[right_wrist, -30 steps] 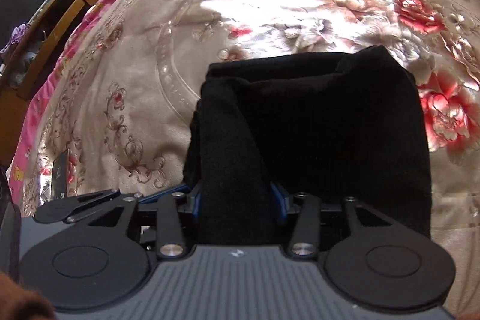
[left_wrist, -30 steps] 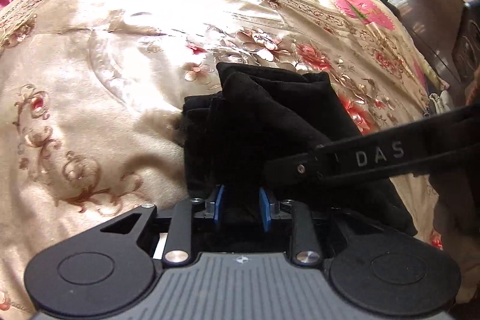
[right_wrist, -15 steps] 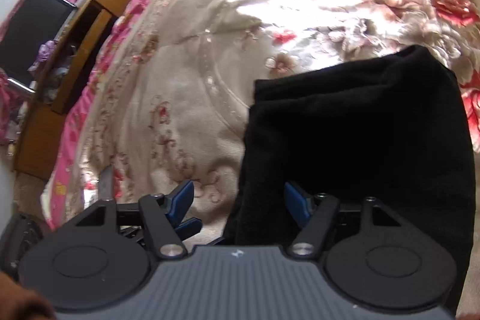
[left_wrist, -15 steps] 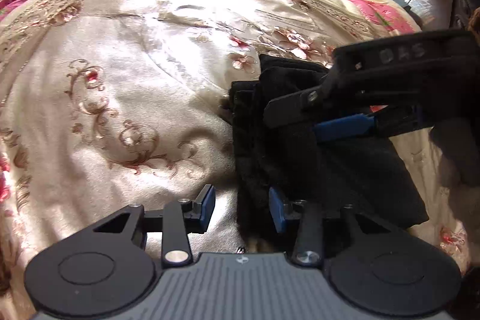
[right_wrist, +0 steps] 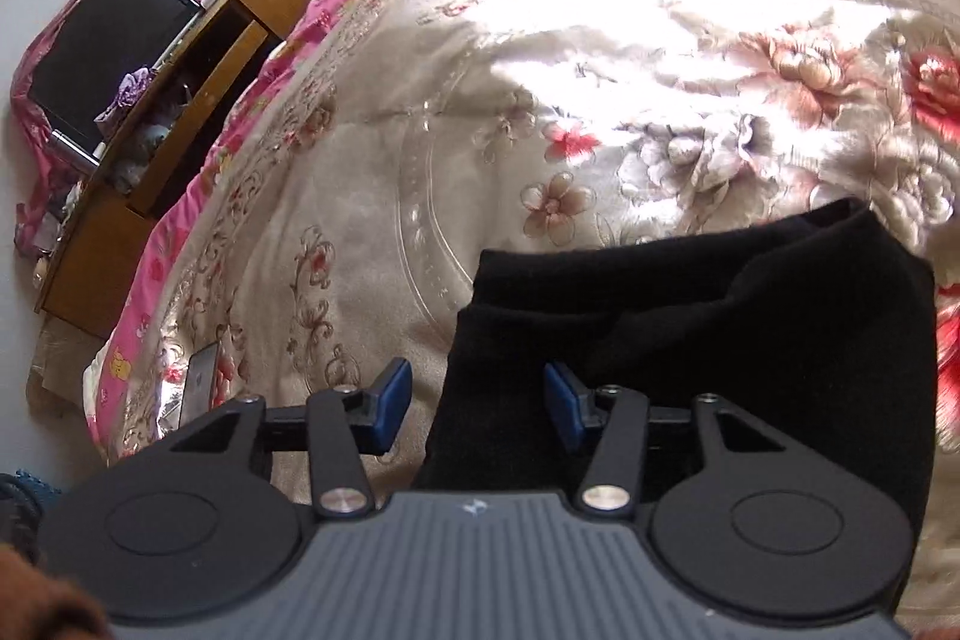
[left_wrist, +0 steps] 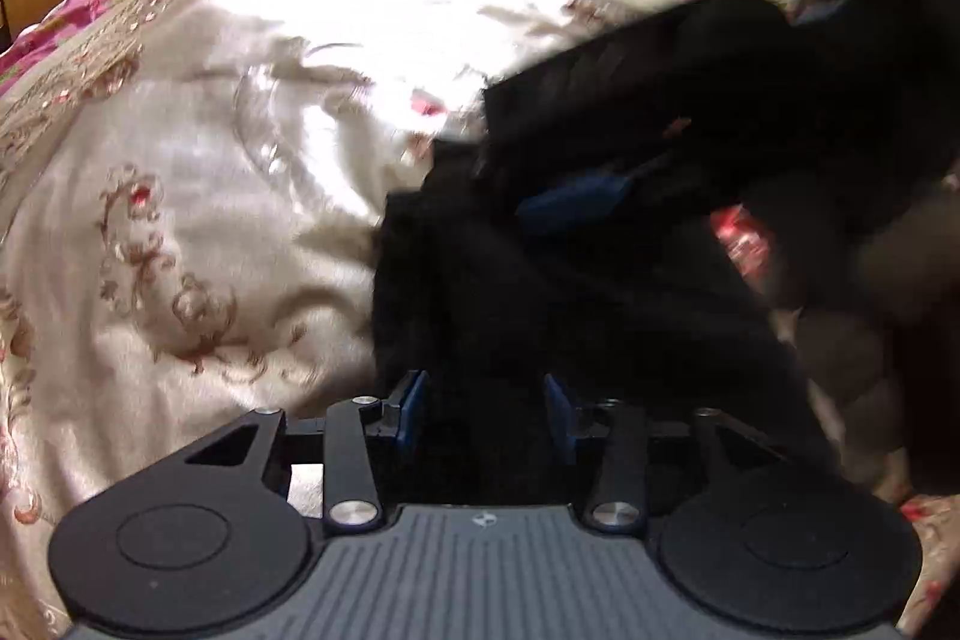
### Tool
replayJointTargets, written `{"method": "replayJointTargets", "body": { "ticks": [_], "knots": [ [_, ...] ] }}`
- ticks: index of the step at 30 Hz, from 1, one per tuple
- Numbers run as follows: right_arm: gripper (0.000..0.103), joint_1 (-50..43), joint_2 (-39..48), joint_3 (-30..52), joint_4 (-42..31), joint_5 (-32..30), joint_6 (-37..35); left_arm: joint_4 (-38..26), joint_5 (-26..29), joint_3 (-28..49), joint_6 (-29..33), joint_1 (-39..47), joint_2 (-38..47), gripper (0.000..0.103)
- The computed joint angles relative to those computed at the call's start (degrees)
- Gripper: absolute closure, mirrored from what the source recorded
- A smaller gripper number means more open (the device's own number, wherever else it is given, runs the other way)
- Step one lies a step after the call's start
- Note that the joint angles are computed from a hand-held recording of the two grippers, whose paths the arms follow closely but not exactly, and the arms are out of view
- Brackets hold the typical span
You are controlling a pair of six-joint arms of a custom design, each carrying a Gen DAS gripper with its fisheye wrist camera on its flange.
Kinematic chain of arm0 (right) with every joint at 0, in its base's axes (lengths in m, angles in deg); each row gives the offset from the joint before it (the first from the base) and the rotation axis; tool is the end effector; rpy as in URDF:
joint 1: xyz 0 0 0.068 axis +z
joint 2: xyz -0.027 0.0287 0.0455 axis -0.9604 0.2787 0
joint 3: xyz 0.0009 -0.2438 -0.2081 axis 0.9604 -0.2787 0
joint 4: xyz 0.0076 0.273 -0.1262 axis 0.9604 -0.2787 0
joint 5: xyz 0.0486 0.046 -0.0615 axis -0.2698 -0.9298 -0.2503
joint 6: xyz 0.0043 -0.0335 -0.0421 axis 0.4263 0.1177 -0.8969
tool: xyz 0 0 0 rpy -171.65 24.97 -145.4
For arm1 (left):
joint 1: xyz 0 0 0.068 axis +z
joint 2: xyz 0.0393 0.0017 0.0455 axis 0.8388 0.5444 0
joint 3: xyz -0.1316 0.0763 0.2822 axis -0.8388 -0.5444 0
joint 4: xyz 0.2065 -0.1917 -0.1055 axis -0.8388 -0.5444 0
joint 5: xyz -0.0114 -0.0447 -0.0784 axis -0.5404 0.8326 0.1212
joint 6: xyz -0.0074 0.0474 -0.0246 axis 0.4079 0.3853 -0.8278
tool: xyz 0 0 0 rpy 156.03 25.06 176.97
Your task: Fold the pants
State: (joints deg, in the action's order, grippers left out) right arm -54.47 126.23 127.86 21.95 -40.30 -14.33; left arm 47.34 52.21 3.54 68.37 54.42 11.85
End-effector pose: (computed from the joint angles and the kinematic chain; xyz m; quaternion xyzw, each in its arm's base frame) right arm 0.3027 0.1181 0.2216 -0.0145 0.9348 0.2575 0.2444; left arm 0.2567 -0.0231 0.1824 0.1231 0.9413 -0.1460 0.2782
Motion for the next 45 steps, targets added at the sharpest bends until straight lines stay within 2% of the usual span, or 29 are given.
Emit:
{"method": "replayJointTargets", "body": {
  "ticks": [3,7,11,13,20,31,38,45],
  "knots": [
    [0.052,-0.8,-5.1,-1.1,-3.2,1.0,-2.2,-2.6,2.4,1.0,-0.6,3.4,0.5,0.027],
    [0.052,0.1,-12.5,-3.8,-8.2,4.2,-2.4,-7.2,2.7,3.7,0.5,6.2,-1.1,0.029],
    [0.052,2.9,-18.2,-6.0,-12.1,8.9,-1.5,-6.2,-0.3,3.9,0.6,3.8,-6.0,0.030],
    [0.052,3.7,-19.7,-7.0,-13.1,9.4,-0.2,-5.5,-1.3,4.1,-0.1,1.9,-6.6,0.024],
    [0.052,3.0,-26.5,-10.4,-17.1,10.5,4.4,-6.4,-5.6,5.1,-1.3,-2.6,-5.8,0.022],
    [0.052,0.6,-29.3,-12.5,-19.0,10.7,5.8,-10.7,-12.8,6.7,-2.0,-10.6,-7.8,0.020],
    [0.052,-1.0,-29.8,-12.6,-20.3,8.9,4.9,-14.7,-11.5,8.7,-3.8,-10.7,-6.1,0.021],
    [0.052,-1.6,-29.6,-13.2,-21.5,7.9,5.4,-16.4,-13.5,8.8,-4.9,-12.6,-5.3,0.022]
  ]
}}
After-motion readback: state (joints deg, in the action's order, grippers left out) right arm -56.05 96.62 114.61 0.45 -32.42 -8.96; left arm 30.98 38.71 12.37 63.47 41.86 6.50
